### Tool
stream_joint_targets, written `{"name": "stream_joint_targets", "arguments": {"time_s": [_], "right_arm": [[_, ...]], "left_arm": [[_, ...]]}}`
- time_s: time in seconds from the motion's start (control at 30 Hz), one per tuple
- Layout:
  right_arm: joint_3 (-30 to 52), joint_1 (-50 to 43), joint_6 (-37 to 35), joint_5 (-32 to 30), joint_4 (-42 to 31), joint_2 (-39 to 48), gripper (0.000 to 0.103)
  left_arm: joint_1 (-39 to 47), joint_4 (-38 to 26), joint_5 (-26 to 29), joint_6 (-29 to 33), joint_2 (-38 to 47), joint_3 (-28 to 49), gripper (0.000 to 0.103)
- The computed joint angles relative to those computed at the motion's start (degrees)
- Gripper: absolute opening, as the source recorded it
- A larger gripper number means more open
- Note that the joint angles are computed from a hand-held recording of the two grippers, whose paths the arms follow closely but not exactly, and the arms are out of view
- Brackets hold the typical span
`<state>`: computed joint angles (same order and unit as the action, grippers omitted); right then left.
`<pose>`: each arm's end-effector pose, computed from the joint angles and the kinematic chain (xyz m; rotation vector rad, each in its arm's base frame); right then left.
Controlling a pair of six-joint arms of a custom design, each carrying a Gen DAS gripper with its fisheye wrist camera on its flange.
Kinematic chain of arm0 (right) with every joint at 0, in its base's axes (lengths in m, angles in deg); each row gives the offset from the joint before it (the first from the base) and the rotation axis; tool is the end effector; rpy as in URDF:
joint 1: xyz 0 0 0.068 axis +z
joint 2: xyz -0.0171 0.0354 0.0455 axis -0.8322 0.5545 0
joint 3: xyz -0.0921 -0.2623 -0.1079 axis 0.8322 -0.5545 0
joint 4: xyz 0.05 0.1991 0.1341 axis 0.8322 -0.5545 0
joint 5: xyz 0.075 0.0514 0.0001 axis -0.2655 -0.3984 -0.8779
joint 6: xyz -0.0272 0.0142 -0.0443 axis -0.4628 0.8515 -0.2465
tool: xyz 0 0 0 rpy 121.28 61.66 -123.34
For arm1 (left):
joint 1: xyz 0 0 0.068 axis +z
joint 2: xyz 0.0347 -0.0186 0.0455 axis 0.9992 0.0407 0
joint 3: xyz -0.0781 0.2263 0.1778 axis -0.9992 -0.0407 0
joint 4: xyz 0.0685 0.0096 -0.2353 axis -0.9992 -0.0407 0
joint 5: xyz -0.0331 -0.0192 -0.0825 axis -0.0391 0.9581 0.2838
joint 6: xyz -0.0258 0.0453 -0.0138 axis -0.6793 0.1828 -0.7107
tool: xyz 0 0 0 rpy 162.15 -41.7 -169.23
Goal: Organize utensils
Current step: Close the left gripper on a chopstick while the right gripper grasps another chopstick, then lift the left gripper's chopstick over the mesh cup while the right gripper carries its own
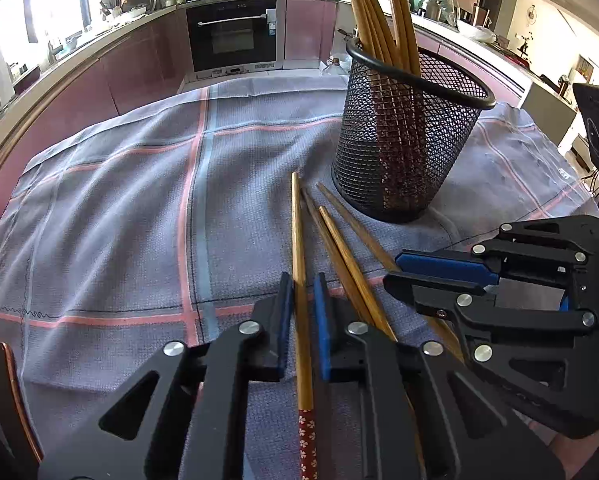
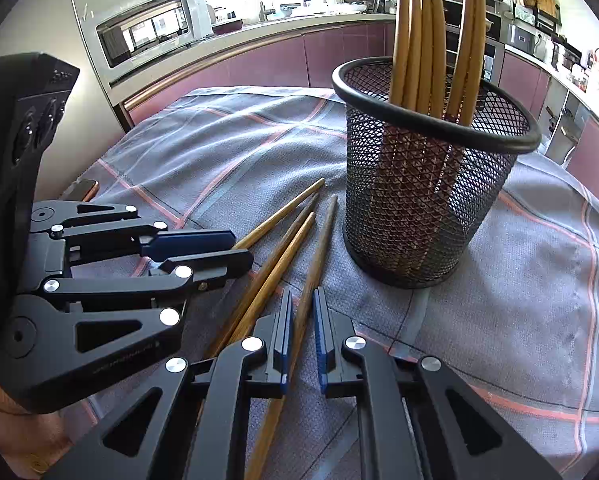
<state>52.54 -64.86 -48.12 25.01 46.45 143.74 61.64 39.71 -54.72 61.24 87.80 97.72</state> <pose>0.3323 -0.0298 0.0644 -0.9823 2.3706 0.5102 0.2570 -0.1168 0.0254 -0.0370 2.5286 -0.0658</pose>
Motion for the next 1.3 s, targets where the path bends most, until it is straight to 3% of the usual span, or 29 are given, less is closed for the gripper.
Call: {"name": "stream_joint_targets", "arguments": {"time_s": [0.3,0.63,0.97,1.3], "right_arm": [[0.8,-4.5,-5.0,-5.1,-5.8,-1.8,0.005],[5.9,-11.7,-12.6,-16.2,-20.1,-4.9,0.005],[10.5,-15.8,-13.0,-25.4,-25.5,-8.1,0.005],[13.2,-16.3,-9.2,-29.6,-24.6,-11.0,0.005]], "left_arm": [[0.4,5.0,1.0,-3.2,-4.1,-5.7,0.008],[2.7,10.2,5.7,-1.9,-18.9,-15.4,0.008],[1.1,1.9,5.9,-0.2,-37.1,-16.5,0.007],[-1.2,-8.1,3.1,1.2,-46.6,-11.2,0.008]]}}
